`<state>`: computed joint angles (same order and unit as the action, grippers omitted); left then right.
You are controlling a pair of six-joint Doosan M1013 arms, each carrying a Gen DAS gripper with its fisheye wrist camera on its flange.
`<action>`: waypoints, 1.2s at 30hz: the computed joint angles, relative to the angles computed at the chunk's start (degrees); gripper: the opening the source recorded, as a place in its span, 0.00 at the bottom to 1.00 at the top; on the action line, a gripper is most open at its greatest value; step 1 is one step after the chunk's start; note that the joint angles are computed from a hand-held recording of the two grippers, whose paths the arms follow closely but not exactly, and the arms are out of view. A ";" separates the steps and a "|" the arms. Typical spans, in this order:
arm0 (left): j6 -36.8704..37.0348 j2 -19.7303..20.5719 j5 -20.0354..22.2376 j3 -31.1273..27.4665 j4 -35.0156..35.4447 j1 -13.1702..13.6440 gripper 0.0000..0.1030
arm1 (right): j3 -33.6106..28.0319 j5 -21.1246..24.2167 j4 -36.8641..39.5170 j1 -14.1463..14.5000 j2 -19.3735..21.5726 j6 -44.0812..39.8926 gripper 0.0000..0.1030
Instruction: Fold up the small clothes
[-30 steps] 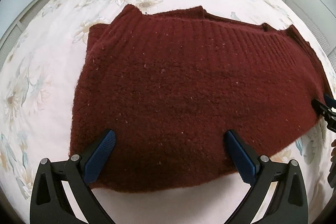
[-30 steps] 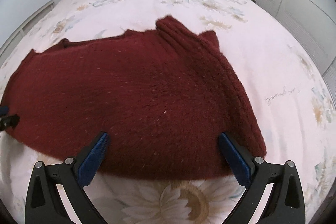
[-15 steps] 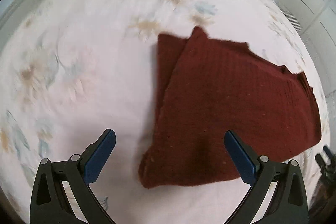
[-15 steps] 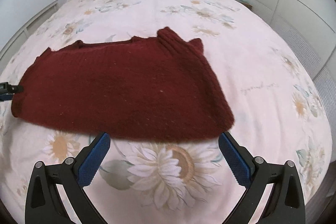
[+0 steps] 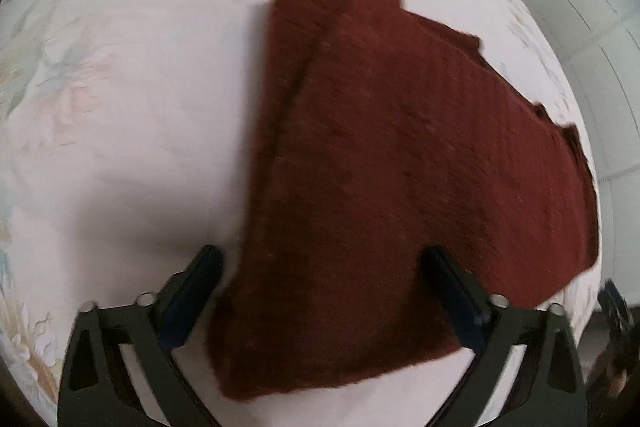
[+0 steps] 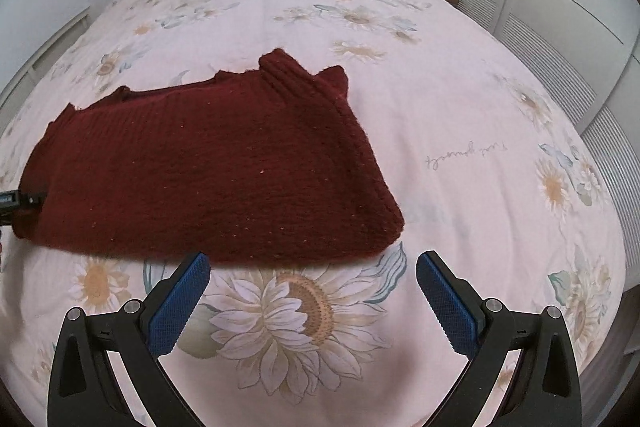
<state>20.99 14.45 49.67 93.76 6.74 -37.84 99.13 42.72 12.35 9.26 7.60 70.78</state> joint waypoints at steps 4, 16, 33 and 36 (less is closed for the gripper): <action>1.90 -0.31 -1.93 -0.01 -2.75 0.35 0.58 | 0.08 0.09 0.49 -0.51 -0.10 -0.16 1.00; 1.59 -1.03 1.79 -4.99 -0.13 -1.44 0.31 | -0.01 -0.46 4.54 -3.22 -0.95 -2.68 1.00; 20.54 17.38 14.53 -40.57 -2.53 -4.69 0.27 | -0.17 -2.49 9.61 -8.39 -2.04 -5.71 1.00; 23.56 23.47 18.66 -48.67 -3.57 -5.74 0.27 | 0.16 -2.77 8.43 -9.02 -1.93 -5.06 1.00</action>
<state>44.55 37.92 68.33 45.09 3.17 -43.59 99.28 39.95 20.78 0.24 5.67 65.72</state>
